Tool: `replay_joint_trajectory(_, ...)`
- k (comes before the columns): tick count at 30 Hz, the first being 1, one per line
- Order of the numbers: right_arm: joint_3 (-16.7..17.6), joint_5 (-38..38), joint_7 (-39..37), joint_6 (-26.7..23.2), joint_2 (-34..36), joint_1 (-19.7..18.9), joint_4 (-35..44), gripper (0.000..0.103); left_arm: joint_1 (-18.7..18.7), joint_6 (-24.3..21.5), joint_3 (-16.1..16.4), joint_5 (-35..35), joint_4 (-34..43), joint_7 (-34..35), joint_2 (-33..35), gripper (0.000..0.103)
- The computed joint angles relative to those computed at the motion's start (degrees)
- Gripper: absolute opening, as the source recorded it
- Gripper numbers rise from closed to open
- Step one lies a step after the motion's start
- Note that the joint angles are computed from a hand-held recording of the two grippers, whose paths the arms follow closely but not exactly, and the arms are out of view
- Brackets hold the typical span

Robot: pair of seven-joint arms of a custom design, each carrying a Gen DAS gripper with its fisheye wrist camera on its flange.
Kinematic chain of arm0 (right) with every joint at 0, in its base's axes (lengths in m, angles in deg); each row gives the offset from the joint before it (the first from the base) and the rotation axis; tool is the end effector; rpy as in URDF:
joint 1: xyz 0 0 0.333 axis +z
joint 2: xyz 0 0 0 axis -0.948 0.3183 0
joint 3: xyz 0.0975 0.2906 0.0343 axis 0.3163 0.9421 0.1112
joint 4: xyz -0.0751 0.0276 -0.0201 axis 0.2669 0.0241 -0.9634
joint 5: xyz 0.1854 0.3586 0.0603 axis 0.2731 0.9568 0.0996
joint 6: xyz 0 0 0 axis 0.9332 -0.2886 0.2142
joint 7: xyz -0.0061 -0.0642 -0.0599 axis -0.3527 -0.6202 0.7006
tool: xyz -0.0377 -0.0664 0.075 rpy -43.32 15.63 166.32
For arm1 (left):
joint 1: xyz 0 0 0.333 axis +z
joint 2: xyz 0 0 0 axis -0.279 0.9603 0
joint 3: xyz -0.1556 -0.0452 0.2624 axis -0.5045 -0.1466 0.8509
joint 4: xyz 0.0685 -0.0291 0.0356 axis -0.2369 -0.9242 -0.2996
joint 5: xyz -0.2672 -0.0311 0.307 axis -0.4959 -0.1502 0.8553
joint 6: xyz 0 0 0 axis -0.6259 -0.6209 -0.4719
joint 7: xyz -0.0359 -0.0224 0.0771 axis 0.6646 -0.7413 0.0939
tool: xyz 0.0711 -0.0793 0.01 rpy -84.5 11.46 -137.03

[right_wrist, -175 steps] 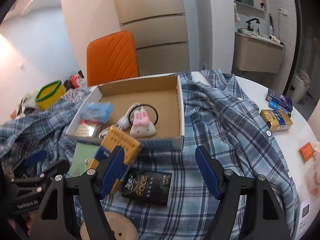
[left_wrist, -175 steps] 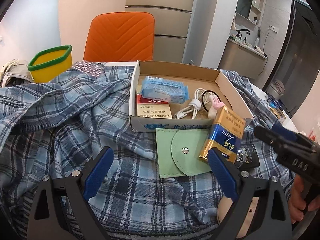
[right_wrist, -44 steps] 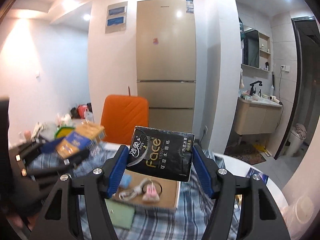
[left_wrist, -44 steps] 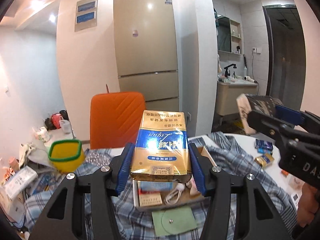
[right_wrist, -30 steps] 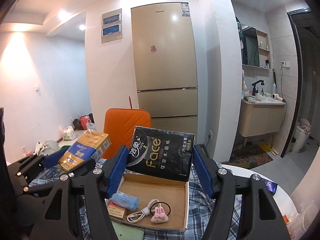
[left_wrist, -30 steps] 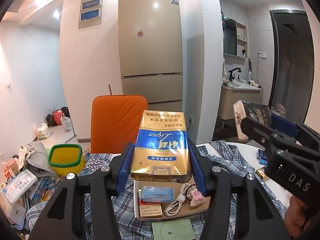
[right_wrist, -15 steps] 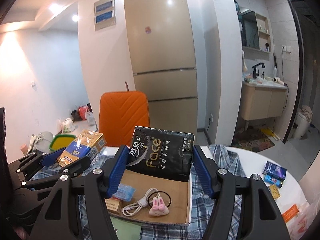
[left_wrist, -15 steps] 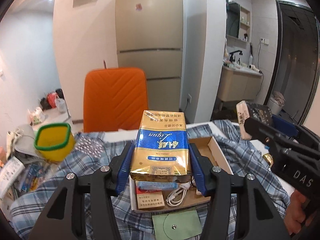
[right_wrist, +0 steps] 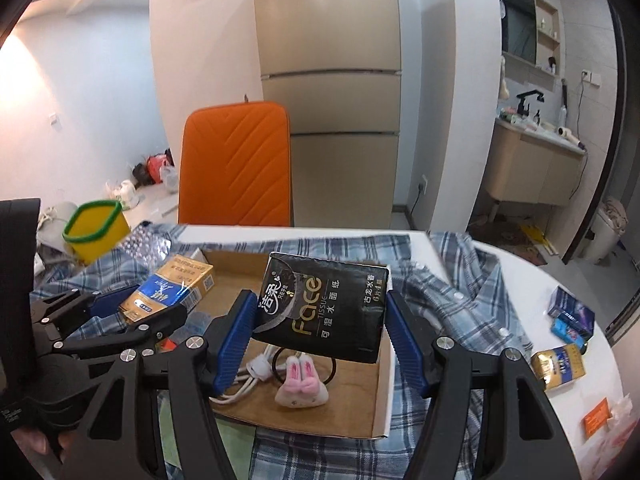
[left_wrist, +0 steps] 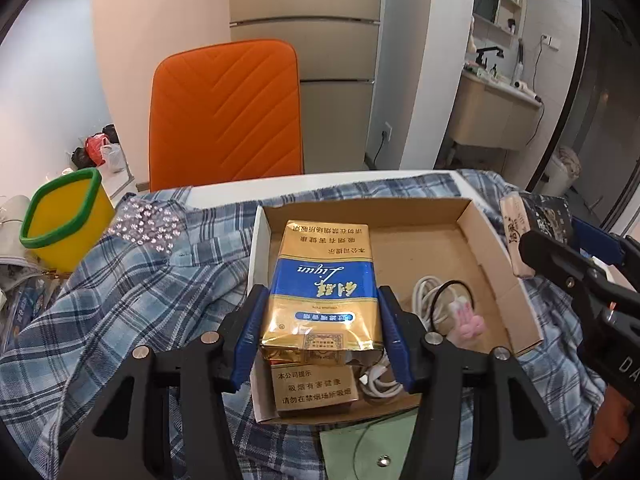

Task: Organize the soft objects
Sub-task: 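Lower and open the left gripper over the box while the right releases the black packet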

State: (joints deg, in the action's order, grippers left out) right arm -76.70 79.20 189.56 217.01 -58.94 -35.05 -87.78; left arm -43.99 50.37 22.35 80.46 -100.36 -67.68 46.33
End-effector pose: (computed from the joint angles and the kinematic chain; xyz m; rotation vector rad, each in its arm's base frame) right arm 0.5953 0.4379 0.4820 -1.9908 1.1747 -0.4947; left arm 0.5292 -0.4139 0.4447 -2.0069 1.5170 -0.6248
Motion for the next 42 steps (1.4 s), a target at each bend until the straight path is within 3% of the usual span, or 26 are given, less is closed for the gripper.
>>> replay_joint_trajectory(6, 4.95, 6.07, -7.1, -6.09, 3.38, -3.8, 4.16, 0.067, 0.63, 0.9, -0.03, -2.96, -0.11, 0.82, 0.66, 0.054)
replay_joint_trajectory(16, 4.36, 8.64, -9.58, -9.78, 5.8, -3.03, 6.59, 0.067, 0.96, 3.37, 0.17, -4.52, -0.55, 2.32, 0.96, 0.056)
replay_joint_trajectory(20, 4.15, 8.93, -9.53, -11.01, 6.61, -2.96, 7.48, 0.067, 0.7, 3.88, 0.41, -3.75, -0.82, 2.09, 0.79, 0.064)
replay_joint_trajectory(29, 4.9, 10.39, -10.52, -12.22, 7.99, -3.88, 8.82, 0.068, 0.5, 3.51, 0.58, -1.86, -1.49, 0.3, -0.14, 0.075)
replay_joint_trajectory(31, 5.22, 11.09, -11.16, -12.31, 8.17, -4.16, 9.0, 0.073, 0.57, 3.98, 0.52, -1.02, -2.0, -0.17, -0.69, 0.075)
replay_joint_trajectory(34, 4.34, 10.52, -10.5, -11.35, 7.88, -3.44, 8.48, 0.08, 0.53, 3.97, 0.47, 0.65, -2.63, -1.85, -1.54, 0.079)
replay_joint_trajectory(42, 4.06, 10.59, -9.63, -8.14, 5.48, -3.42, 5.83, 0.08, 0.62, 3.65, -0.23, 3.91, -3.25, -4.31, -3.17, 0.081)
